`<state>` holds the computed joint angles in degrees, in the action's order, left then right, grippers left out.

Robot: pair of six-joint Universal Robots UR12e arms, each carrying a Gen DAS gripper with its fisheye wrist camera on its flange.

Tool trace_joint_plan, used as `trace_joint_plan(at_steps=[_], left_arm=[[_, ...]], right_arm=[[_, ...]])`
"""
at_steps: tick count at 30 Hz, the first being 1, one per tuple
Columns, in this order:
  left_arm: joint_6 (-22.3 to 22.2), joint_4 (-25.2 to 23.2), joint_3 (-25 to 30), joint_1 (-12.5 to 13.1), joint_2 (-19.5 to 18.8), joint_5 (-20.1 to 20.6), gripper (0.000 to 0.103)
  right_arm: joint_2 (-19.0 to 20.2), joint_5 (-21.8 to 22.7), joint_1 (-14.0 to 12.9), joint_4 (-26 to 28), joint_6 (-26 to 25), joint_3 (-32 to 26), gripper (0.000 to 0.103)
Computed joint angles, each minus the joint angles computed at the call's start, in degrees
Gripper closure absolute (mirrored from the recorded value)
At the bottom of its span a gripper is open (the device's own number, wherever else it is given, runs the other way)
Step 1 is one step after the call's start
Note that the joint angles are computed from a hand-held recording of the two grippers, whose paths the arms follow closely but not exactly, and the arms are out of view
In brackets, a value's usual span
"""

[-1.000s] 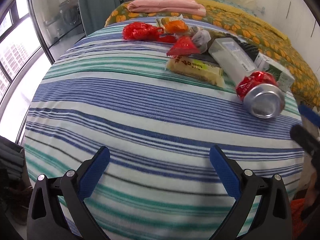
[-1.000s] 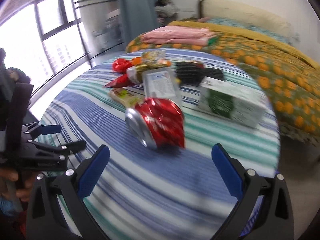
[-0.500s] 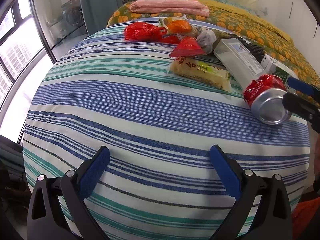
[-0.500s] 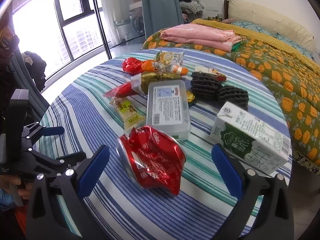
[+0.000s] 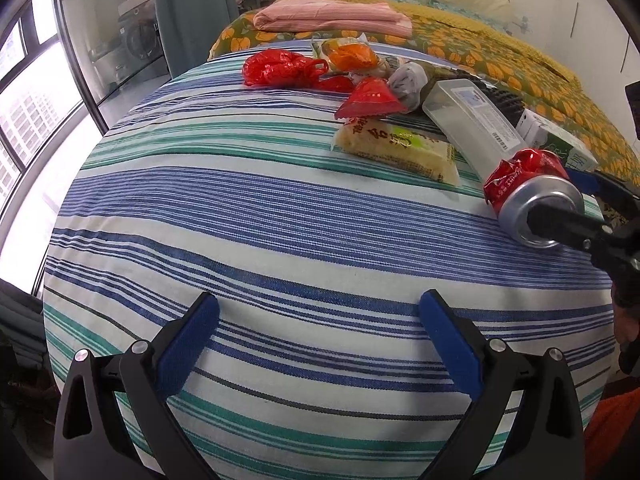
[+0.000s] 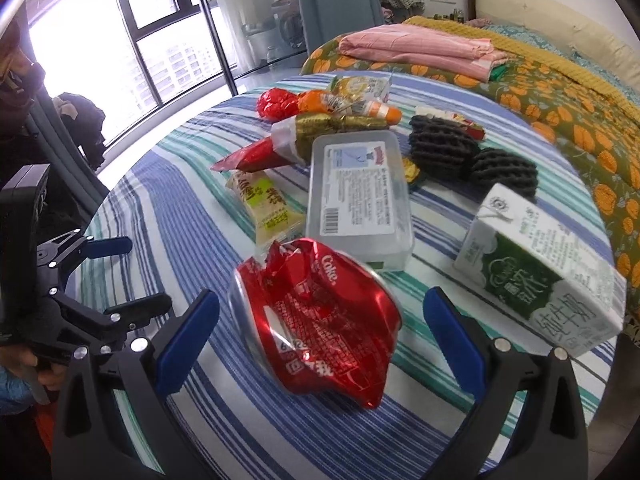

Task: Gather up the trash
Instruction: 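Move the right tool toward the crushed red Coke can and grasp it, then lift the Coke can with the right tool while the left tool grasps a yellow snack bar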

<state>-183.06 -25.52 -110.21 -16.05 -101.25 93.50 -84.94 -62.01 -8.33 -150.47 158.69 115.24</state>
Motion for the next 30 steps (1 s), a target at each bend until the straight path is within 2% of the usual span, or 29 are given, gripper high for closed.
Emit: trace_joint_plan(at_steps=[2, 6, 11, 15, 18, 22, 26, 28, 30], left_arm=[[-0.28, -1.15, 0.5, 0.04, -0.08, -0.07, 0.004], [-2.31, -3.17, 2.17, 0.23, -0.71, -0.71, 0.004], [-6.87, -2.19, 5.55, -0.32, -2.64, -3.71, 0.004], [-6.62, -1.92, 9.51, -3.11, -6.23, 0.4, 0.004], [-5.68, -3.02, 11.48, -5.0, -8.37, 7.83, 0.004], [-7.6, -4.45, 9.38, -2.52, -6.62, 7.5, 0.004], [-8.19, -5.39, 5.27, 0.81, -3.16, 9.92, 0.004], [-9.04, -5.9, 4.0, 2.3, -1.73, 8.1, 0.004], [-7.39, -5.0, 3.9, 3.02, -1.24, 3.21, 0.004]], right_arm=[[-0.18, 0.53, -0.13, 0.23, 0.28, 0.05, 0.024], [-1.98, -0.17, -0.36, -1.42, 2.12, 1.64, 0.024], [-6.1, -2.09, -1.7, -6.15, 6.39, 6.6, 0.024], [-7.98, 0.5, -4.35, -9.72, 13.2, 10.08, 0.024], [-8.45, 0.95, -5.37, -11.04, 15.46, 11.06, 0.024], [-9.2, 0.74, -5.66, -10.61, 15.08, 11.26, 0.024], [-9.7, -0.67, -5.09, -8.96, 14.54, 11.15, 0.024], [-9.65, -1.81, -4.56, -7.6, 14.12, 11.0, 0.024], [-9.34, -3.26, -3.65, -6.27, 13.26, 10.68, 0.023]])
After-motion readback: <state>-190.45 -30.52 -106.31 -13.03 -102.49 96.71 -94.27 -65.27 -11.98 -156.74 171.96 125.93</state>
